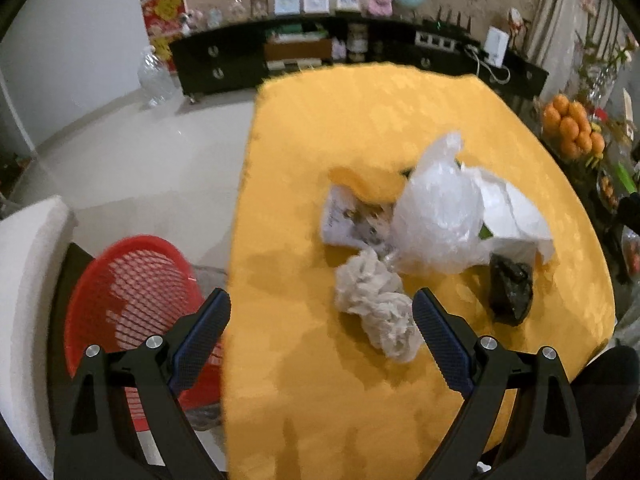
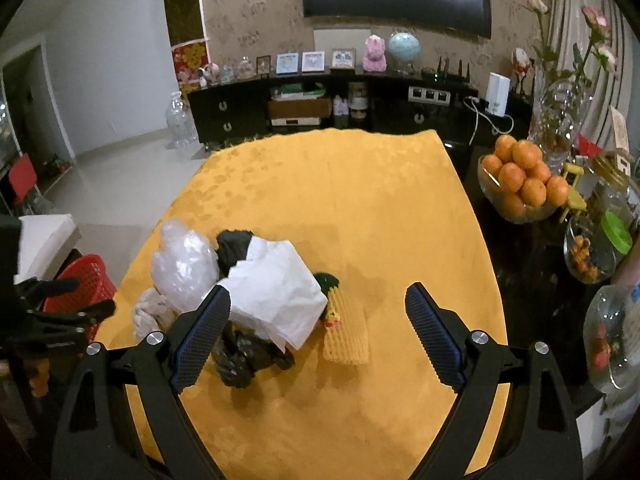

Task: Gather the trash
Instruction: 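Grasp the beige mesh cloth with the left tool while the right tool grasps the black bag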

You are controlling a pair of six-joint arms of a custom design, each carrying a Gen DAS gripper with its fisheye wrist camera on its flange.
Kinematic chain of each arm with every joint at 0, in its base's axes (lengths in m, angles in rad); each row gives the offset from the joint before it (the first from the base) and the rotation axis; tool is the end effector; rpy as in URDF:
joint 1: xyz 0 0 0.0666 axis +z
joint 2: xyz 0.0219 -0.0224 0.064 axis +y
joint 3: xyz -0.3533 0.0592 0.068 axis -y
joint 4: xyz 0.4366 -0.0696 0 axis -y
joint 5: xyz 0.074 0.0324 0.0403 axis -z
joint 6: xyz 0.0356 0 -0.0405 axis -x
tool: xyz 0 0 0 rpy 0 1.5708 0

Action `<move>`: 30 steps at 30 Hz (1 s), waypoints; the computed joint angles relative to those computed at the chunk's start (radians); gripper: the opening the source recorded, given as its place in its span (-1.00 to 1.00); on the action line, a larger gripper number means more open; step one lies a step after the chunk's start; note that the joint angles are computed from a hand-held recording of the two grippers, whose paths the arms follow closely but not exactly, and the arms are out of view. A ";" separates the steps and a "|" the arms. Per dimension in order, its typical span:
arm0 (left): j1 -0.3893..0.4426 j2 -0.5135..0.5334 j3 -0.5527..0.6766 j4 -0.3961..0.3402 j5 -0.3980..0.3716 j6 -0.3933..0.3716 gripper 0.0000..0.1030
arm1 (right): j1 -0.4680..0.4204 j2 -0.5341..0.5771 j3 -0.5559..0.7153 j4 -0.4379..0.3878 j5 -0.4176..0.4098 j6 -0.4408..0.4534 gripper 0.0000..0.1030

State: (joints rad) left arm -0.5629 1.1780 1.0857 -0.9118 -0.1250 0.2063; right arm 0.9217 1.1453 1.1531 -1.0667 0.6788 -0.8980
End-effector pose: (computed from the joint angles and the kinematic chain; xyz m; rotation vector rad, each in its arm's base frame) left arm 0.3766 -0.2329 0.3504 0.4094 2.5354 -0.1316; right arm 0.2746 0.3242 0.3951 0.1858 2.3093 -0.0234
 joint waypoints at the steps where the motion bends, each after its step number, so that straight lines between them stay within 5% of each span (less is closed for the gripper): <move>1: -0.002 0.015 0.002 0.001 0.009 0.004 0.73 | -0.003 0.000 -0.005 -0.001 -0.007 -0.003 0.68; 8: -0.022 0.101 0.022 0.025 0.032 -0.022 0.65 | -0.027 -0.005 -0.035 -0.012 -0.043 -0.030 0.68; 11: -0.020 0.126 0.030 0.021 0.056 -0.033 0.17 | -0.032 -0.001 -0.044 -0.013 -0.059 -0.039 0.68; 16: -0.014 0.133 0.021 0.027 0.092 -0.041 -0.27 | -0.034 0.018 -0.033 -0.004 -0.081 -0.029 0.68; 30: 0.024 -0.026 -0.041 0.027 0.098 -0.058 -0.40 | -0.031 0.149 -0.003 0.081 -0.229 0.014 0.68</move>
State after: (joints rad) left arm -0.5384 1.1519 1.0452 -0.8853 -0.0266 0.1479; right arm 0.8907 1.2938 1.1501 -0.9857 0.4501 -0.8842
